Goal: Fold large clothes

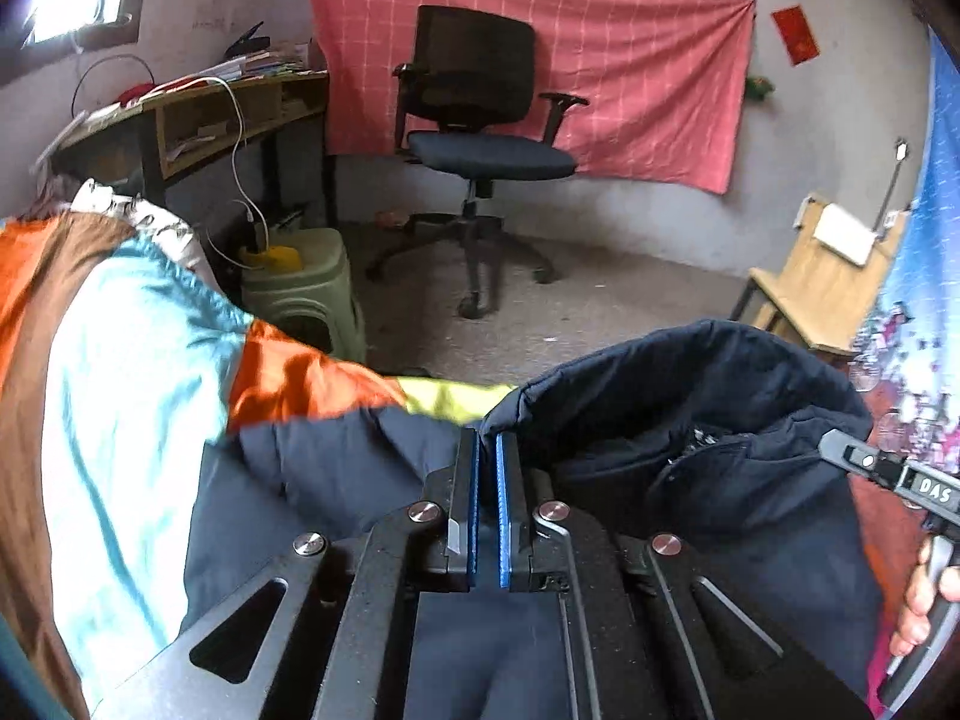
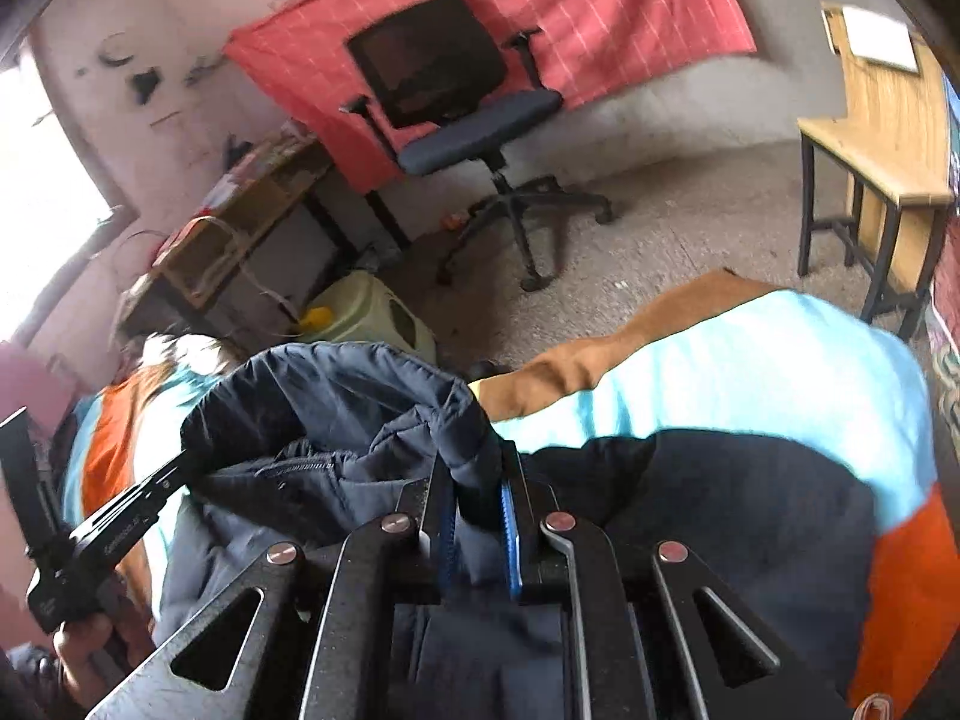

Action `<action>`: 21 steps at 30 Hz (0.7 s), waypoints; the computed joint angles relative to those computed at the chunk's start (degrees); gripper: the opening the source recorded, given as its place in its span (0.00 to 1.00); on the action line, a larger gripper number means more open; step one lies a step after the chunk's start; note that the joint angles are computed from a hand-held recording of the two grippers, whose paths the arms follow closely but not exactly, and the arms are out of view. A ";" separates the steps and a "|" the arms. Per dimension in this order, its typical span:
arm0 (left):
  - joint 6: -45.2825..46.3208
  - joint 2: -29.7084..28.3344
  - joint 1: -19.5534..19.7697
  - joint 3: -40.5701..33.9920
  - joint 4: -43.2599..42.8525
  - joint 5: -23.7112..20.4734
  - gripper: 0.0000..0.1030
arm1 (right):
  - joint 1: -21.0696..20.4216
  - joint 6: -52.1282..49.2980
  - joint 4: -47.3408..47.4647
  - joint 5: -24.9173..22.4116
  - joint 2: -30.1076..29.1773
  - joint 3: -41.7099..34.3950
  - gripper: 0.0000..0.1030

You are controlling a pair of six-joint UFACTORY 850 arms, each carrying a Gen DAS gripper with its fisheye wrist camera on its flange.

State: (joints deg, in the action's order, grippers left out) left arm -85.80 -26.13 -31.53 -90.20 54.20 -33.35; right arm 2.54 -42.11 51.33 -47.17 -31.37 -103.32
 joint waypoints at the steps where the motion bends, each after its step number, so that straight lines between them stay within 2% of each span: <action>1: -1.69 2.00 -0.43 2.68 0.39 1.24 0.02 | -0.12 -1.32 0.41 -0.03 2.12 2.66 0.12; 6: -4.04 7.25 -2.20 8.89 0.34 3.51 0.02 | -0.79 -8.03 3.98 2.52 11.13 14.66 0.12; 10: -4.01 10.18 -3.36 13.47 -1.96 5.09 0.02 | -1.23 -10.66 2.11 2.78 15.89 21.11 0.12; 14: 1.41 10.15 -2.91 14.92 -7.67 5.71 0.02 | -1.23 -11.21 -0.01 3.89 18.32 25.27 0.11; 18: 8.78 7.17 -2.56 12.97 -14.11 4.33 0.01 | 0.68 -12.74 -2.32 9.98 19.28 28.23 0.11; 21: 9.07 5.84 -2.51 12.29 -14.31 3.69 0.00 | 1.05 -12.73 -1.60 11.57 18.69 29.07 0.11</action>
State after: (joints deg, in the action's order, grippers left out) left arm -76.73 -20.29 -34.05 -77.90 39.90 -29.66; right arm 3.59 -54.84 49.73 -35.60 -12.68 -74.25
